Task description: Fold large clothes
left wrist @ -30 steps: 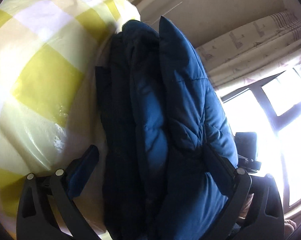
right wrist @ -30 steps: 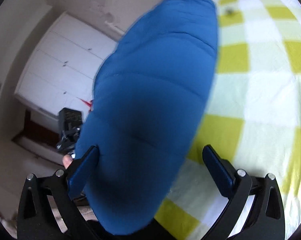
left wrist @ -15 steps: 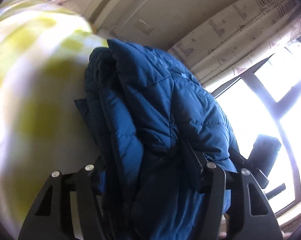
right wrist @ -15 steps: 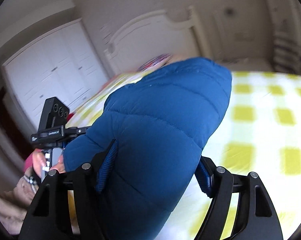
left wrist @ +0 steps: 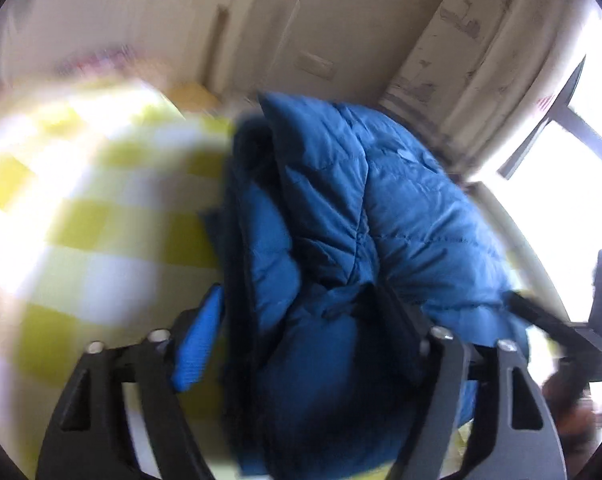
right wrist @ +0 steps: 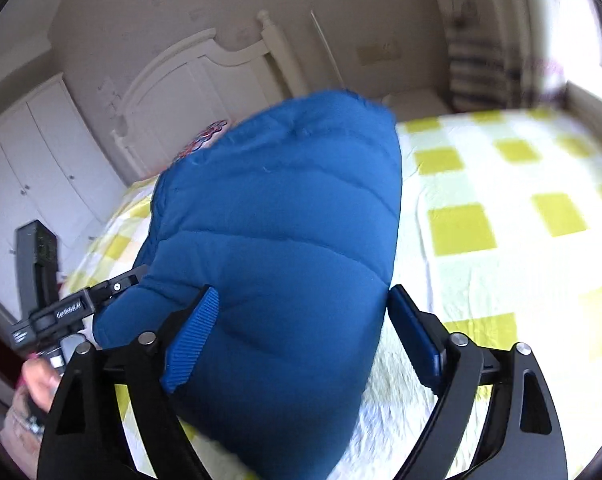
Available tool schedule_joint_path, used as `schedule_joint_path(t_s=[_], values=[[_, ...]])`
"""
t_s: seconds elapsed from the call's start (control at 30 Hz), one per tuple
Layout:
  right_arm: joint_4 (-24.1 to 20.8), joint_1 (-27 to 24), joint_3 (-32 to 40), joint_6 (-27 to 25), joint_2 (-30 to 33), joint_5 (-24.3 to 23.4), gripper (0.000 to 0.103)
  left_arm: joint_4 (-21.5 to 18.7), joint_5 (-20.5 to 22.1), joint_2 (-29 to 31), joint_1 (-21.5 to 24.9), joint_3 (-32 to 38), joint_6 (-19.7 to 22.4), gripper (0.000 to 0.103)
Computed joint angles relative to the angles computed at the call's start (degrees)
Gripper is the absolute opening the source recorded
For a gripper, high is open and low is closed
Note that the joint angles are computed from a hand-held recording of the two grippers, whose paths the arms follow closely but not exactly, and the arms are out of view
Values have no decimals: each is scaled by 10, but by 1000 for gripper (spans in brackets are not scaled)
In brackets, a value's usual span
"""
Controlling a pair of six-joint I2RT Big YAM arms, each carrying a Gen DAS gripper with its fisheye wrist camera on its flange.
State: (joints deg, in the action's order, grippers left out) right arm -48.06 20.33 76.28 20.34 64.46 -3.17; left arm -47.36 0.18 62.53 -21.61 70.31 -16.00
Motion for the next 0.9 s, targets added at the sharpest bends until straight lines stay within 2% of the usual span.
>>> schedule_joint_path(t_s=[0.03,0.07,0.13,0.17,0.2,0.23,0.3,0.33,0.37,0.43,0.57,0.7,0.9], values=[[-1,17,-3,-7,-15,32,94,-1,-63,-17,-24,-1,15,97],[-5,45,-4,-20,-36,83,94,25,-164,-51,-68,-17,43,100],[-10,91,-6,-29,-65,162,96,52,-271,-85,-119,-30,73,101],[-11,120,-9,-35,-83,215,96,55,-337,-99,-154,-30,83,101],[-13,145,-10,-35,-92,260,96,49,-375,-110,-181,-26,81,101],[-17,172,-14,-33,-106,305,97,41,-382,-119,-193,-23,74,101],[-41,212,-16,-25,-121,356,99,12,-389,-141,-221,-15,30,101],[-59,230,-13,-19,-122,382,99,2,-409,-152,-235,-19,11,101],[-74,244,-8,-14,-120,404,99,-9,-451,-160,-263,-20,-13,101],[-90,273,-11,-13,-123,446,99,-6,-463,-168,-287,-19,-15,101],[-84,289,-8,-16,-118,463,99,-12,-481,-181,-309,-26,-4,101],[-74,297,-14,-12,-122,461,99,-23,-489,-188,-319,-30,-7,101],[-81,306,-9,-9,-122,469,99,-31,-485,-192,-317,-36,-16,101]])
